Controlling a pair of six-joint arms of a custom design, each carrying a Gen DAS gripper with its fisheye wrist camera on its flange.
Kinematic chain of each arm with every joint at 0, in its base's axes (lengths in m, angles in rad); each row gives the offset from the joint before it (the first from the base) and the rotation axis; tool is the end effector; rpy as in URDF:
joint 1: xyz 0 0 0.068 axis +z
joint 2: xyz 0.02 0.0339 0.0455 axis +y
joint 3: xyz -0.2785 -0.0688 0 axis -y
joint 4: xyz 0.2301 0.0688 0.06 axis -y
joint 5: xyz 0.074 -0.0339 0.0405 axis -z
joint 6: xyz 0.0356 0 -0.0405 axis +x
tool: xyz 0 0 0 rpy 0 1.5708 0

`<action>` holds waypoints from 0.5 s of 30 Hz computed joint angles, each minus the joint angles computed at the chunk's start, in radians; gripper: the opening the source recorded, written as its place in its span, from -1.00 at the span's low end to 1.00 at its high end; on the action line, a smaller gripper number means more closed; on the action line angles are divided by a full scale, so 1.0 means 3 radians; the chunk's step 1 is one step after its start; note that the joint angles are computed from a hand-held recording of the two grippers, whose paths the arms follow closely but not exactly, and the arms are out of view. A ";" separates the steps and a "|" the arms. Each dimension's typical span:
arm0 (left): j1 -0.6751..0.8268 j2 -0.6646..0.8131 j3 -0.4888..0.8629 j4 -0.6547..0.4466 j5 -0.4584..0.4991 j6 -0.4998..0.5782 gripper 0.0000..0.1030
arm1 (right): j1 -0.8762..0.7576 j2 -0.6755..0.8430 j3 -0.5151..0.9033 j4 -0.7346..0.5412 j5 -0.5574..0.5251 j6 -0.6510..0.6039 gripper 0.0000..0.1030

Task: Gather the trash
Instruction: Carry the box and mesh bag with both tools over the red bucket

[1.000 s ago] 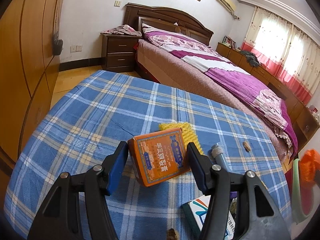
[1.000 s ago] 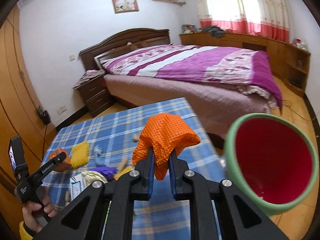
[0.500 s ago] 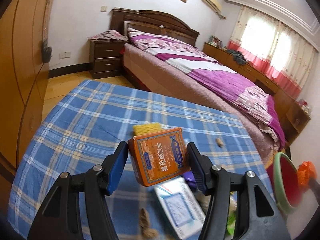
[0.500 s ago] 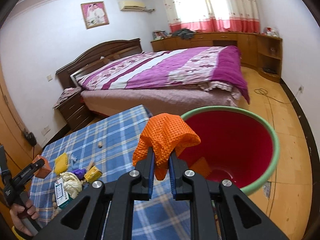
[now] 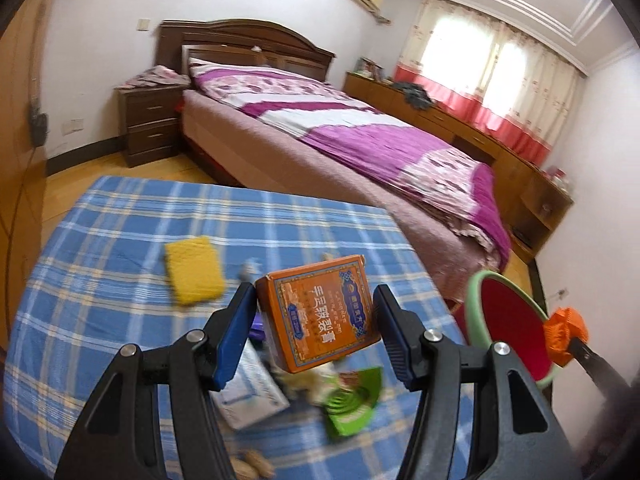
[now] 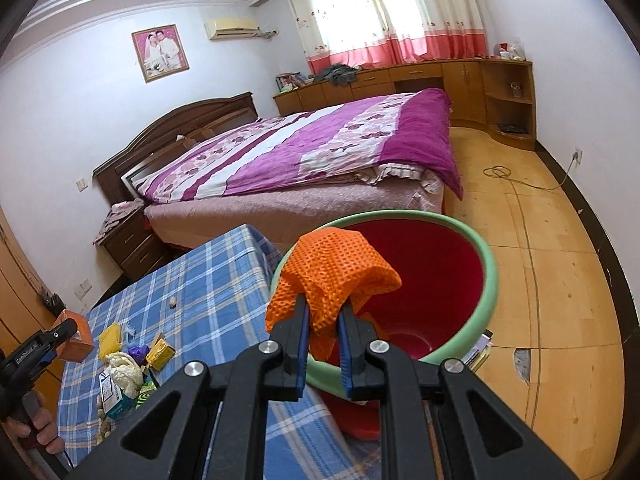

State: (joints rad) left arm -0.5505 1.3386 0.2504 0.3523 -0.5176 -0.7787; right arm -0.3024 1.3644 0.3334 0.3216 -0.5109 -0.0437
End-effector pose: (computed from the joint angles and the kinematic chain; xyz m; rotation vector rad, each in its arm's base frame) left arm 0.1742 -0.0863 0.1381 -0.5030 2.1389 -0.1422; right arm 0.2079 -0.0466 0.1511 0.0219 2.2018 0.3894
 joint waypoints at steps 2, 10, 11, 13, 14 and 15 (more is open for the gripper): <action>-0.0108 0.0076 0.0101 -0.0039 0.0002 -0.0019 0.19 | -0.0101 0.0041 0.0030 -0.0014 -0.0077 -0.0028 -0.71; -0.0447 0.0556 0.0644 -0.0177 -0.0017 0.0048 0.19 | -0.0420 0.0242 0.0113 0.0005 -0.0293 -0.0134 -0.70; -0.0476 0.0617 0.0707 -0.0186 -0.0018 0.0064 0.19 | -0.0459 0.0276 0.0127 0.0009 -0.0315 -0.0149 -0.70; -0.0524 0.0755 0.0845 -0.0200 -0.0001 0.0107 0.19 | -0.0536 0.0374 0.0177 0.0011 -0.0361 -0.0174 -0.70; -0.0541 0.0843 0.0930 -0.0201 0.0022 0.0141 0.19 | -0.0569 0.0416 0.0203 0.0002 -0.0385 -0.0189 -0.69; -0.0561 0.0906 0.0987 -0.0202 0.0032 0.0157 0.19 | -0.0591 0.0448 0.0224 -0.0009 -0.0398 -0.0198 -0.69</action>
State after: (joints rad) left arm -0.7189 1.6105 0.5466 0.2917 -0.5080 -0.7315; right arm -0.4796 1.4986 0.4007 0.3188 -0.6304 -0.1032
